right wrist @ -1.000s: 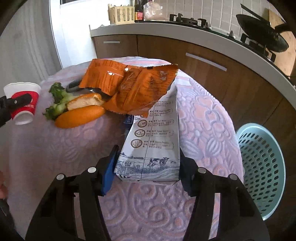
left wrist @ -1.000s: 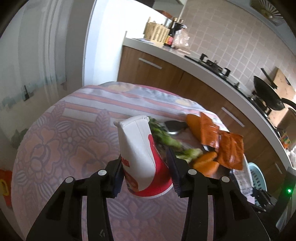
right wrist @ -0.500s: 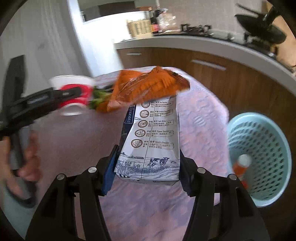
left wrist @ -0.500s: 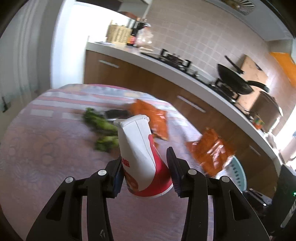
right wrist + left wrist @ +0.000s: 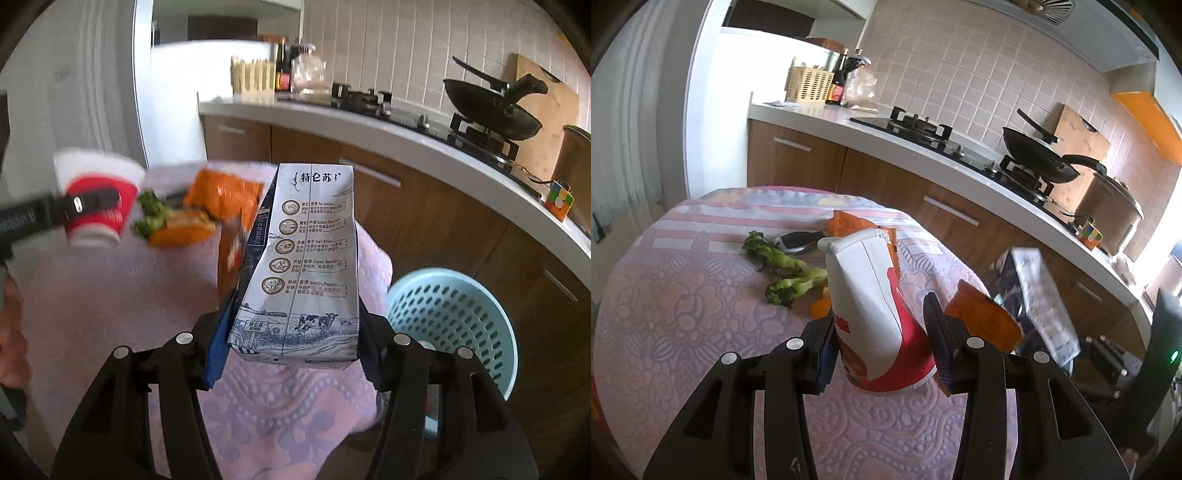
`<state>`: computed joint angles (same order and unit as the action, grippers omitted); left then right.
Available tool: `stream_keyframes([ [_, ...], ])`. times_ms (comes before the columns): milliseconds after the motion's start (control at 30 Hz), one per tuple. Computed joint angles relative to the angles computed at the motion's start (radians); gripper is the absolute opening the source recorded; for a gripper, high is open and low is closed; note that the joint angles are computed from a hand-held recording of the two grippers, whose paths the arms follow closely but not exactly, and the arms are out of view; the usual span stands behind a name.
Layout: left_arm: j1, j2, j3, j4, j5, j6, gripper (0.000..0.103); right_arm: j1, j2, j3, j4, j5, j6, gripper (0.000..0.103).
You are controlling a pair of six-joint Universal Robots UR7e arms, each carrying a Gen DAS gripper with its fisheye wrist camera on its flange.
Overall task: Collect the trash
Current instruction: 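Carry the carton and cup over the blue basket and open both tools, then move the right tool to the orange snack bag while the left tool approaches the bread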
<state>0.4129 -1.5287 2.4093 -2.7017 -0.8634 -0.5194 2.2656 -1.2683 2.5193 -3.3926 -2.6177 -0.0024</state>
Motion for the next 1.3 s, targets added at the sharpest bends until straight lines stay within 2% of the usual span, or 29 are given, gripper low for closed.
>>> stream_keyframes([
  [167, -0.005, 0.057, -0.021, -0.019, -0.025, 0.022, 0.041, -0.033, -0.064, 0.016, -0.061, 0.047, -0.046, 0.055],
  [300, -0.007, 0.139, -0.05, -0.062, -0.06, 0.049, 0.041, -0.069, -0.129, 0.049, -0.088, 0.039, -0.063, 0.055],
  [433, -0.01, 0.241, -0.089, -0.105, -0.103, 0.084, 0.041, -0.114, -0.219, 0.093, -0.11, 0.035, -0.083, 0.055],
  [600, -0.016, 0.397, -0.167, -0.147, -0.184, 0.131, 0.041, -0.211, -0.346, 0.142, -0.099, 0.06, -0.093, 0.055],
  [700, -0.008, 0.492, -0.23, -0.142, -0.262, 0.143, 0.041, -0.303, -0.432, 0.177, -0.082, 0.094, -0.097, 0.055],
  [833, 0.045, 0.609, -0.33, -0.1, -0.452, 0.136, 0.041, -0.44, -0.541, 0.218, -0.033, 0.136, -0.086, 0.055],
  [900, 0.042, 0.656, -0.359, -0.094, -0.456, 0.147, 0.041, -0.516, -0.58, 0.233, -0.007, 0.156, -0.074, 0.055],
  [1000, 0.043, 0.723, -0.398, -0.078, -0.465, 0.152, 0.041, -0.671, -0.657, 0.26, 0.046, 0.233, -0.074, 0.055],
  [1100, 0.048, 0.769, -0.424, -0.057, -0.479, 0.155, 0.041, -0.783, -0.709, 0.281, 0.07, 0.305, -0.091, 0.055],
  [1133, 0.049, 0.783, -0.432, -0.048, -0.482, 0.155, 0.042, -0.804, -0.722, 0.284, 0.077, 0.322, -0.094, 0.055],
  [1233, 0.045, 0.797, -0.438, -0.038, -0.459, 0.142, 0.061, -0.841, -0.732, 0.284, 0.079, 0.341, -0.103, 0.056],
  [1300, 0.045, 0.795, -0.434, -0.045, -0.457, 0.151, 0.062, -0.829, -0.712, 0.279, 0.059, 0.318, -0.109, 0.056],
])
